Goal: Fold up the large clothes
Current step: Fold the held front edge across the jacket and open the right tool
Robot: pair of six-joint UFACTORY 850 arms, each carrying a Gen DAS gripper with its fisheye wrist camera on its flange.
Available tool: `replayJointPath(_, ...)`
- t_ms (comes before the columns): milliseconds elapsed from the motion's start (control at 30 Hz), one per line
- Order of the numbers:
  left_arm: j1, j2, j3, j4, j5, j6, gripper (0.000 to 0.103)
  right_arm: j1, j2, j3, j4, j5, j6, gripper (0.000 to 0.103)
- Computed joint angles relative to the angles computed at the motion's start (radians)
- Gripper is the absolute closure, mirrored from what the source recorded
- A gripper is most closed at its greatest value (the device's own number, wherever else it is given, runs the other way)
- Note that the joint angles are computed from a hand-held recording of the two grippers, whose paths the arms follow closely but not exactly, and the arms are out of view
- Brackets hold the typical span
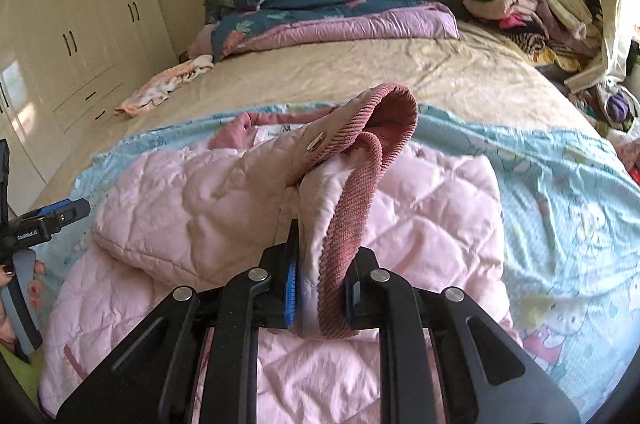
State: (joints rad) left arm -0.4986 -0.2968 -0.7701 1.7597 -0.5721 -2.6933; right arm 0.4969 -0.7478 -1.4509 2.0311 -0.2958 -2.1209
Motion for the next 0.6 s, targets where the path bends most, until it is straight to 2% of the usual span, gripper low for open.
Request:
replayJointPath(300, 0.02, -0.044, -0.066, 0.001, 0.054, 0.071, 0.009, -0.002, -0.014, 0.003, -0.016, 0.017, 0.041, 0.084)
replayJointPath(500, 0.064, -0.075, -0.11, 0.108, 0.174, 0.013, 0.009, 0.0, -0.013, 0.007, 0.006, 0.034, 0.03, 0.078)
replayJointPath(600, 0.07, -0.092, -0.129, 0.063, 0.177, 0.068, 0.009, 0.003, -0.009, 0.013, 0.05, 0.044, -0.02, 0.073)
